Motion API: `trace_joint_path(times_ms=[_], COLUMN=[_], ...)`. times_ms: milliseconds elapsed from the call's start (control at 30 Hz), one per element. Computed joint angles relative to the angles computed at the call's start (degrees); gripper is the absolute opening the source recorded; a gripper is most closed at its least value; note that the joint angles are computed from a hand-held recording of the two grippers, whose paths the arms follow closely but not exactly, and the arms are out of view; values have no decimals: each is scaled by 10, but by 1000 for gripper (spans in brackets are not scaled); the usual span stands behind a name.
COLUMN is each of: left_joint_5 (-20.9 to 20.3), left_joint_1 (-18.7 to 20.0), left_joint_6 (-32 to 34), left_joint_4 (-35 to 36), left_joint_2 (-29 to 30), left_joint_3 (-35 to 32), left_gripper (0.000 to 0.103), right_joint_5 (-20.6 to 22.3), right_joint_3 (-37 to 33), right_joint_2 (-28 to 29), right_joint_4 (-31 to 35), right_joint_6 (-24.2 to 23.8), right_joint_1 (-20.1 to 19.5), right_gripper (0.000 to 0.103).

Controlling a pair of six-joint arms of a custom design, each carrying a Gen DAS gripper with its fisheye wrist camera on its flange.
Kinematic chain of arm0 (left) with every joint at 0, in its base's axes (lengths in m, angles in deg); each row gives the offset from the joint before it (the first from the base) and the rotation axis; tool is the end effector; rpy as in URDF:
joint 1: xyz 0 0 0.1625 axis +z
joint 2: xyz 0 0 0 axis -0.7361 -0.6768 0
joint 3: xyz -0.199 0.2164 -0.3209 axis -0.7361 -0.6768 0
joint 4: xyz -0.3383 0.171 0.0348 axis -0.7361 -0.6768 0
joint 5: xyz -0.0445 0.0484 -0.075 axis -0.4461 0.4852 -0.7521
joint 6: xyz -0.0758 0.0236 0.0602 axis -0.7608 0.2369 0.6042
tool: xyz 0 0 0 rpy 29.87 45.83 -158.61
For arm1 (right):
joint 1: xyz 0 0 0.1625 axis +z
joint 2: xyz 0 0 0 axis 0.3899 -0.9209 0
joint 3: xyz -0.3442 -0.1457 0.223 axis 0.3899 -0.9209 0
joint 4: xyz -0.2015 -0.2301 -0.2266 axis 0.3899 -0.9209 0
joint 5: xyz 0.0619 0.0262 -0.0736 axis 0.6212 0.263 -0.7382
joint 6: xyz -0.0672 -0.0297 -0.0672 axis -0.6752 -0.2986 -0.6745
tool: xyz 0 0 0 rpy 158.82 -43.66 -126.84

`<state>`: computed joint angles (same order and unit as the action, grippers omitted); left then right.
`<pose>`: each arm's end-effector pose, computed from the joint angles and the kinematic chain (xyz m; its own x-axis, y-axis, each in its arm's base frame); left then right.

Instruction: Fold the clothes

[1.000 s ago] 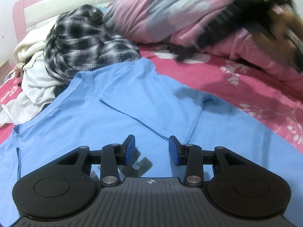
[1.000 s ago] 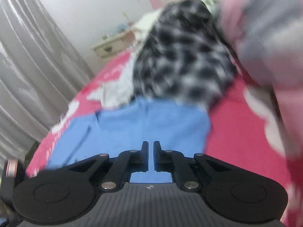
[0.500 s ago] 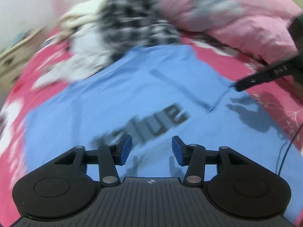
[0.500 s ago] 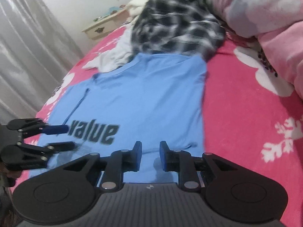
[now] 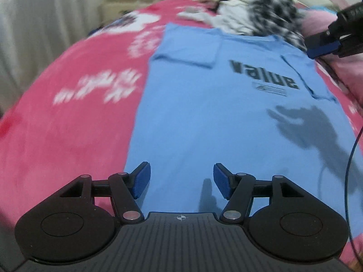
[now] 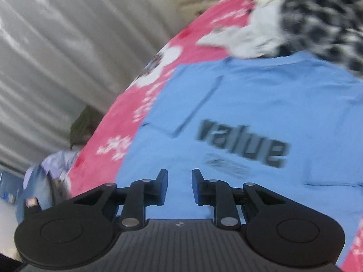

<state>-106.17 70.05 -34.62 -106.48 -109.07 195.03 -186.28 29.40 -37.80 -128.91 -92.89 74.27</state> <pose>-0.2188 -0.3188 0.0904 -0.7829 -0.2004 -0.5890 0.2365 0.7797 -0.5798 0.1922 -0.5521 0.2939 -0.8477 -0.5102 0.1448 -0.5190 0.8543 -0.0282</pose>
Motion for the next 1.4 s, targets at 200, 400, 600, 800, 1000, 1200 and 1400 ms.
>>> trace_joint_path(times_ms=[200,400,600,800,1000,1200,1400], left_joint_5=[48,55,55,48,43,43,46], left_joint_1=[6,14,6,10,5,-4,-27], left_joint_6=[-57,-85,-84,-81,-81,-87,-118], left_joint_4=[75,90,65,42,29,42,45], left_joint_2=[2,-12,-10,-13,-19,-17,-14], left_joint_3=[-4,10,30,36,46,48,59], left_gripper=[62,62,63,63,61,51,32], right_joint_5=[-62,-90,-112,-143,-193,-225,-243], right_joint_3=[-31,1,-11,-70,-115,-142,-132], right_joint_2=[79,132,197,273,333,373,381], right_joint_4=[4,-128,-215,-244,-252,-258,-277], right_joint_6=[7,-56,-37,7,41,33,-9], right_joint_1=[77,108,118,126,132,135,138], right_gripper=[37,51,55,64,65,66,69])
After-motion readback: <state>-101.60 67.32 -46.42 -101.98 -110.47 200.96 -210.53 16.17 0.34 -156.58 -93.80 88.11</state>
